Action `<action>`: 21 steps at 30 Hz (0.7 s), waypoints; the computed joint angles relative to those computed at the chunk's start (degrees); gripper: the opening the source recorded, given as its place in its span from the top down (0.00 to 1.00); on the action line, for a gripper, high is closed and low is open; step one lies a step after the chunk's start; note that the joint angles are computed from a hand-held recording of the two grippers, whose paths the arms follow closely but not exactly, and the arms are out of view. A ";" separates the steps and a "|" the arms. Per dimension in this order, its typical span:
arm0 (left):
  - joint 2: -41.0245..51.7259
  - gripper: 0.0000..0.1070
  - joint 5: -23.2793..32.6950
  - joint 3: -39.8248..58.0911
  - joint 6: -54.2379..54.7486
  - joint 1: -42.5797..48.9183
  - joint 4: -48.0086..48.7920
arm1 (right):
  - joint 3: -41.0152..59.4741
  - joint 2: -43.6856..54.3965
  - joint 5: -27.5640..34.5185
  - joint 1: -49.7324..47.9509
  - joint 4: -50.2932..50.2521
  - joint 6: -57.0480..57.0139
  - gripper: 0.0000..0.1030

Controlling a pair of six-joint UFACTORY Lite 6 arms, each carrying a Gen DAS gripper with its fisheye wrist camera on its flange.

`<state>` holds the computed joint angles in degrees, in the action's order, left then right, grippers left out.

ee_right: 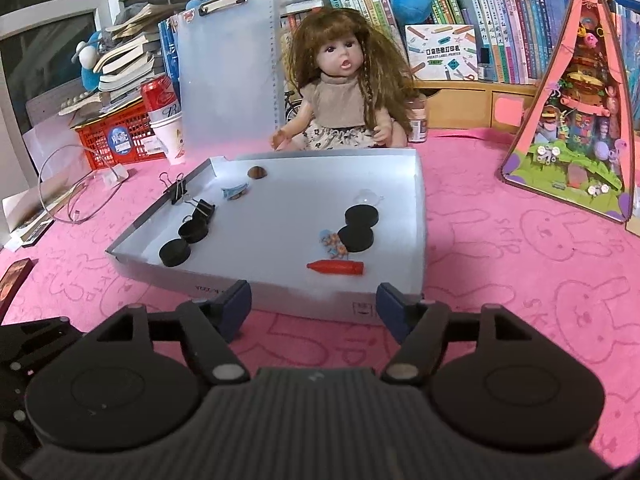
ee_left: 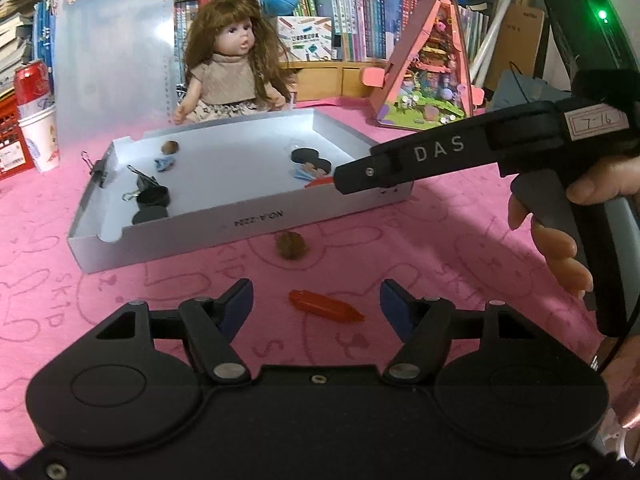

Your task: Organize rigid objects

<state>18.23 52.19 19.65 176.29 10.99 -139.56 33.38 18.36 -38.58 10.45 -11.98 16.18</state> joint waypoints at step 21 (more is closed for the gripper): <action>-2.06 0.87 -1.62 -0.08 -0.43 3.66 1.32 | 1.59 2.16 0.37 3.22 3.00 -2.83 0.21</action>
<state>16.17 50.57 19.57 175.86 14.65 -138.24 34.97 20.52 -38.21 13.67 -8.98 13.34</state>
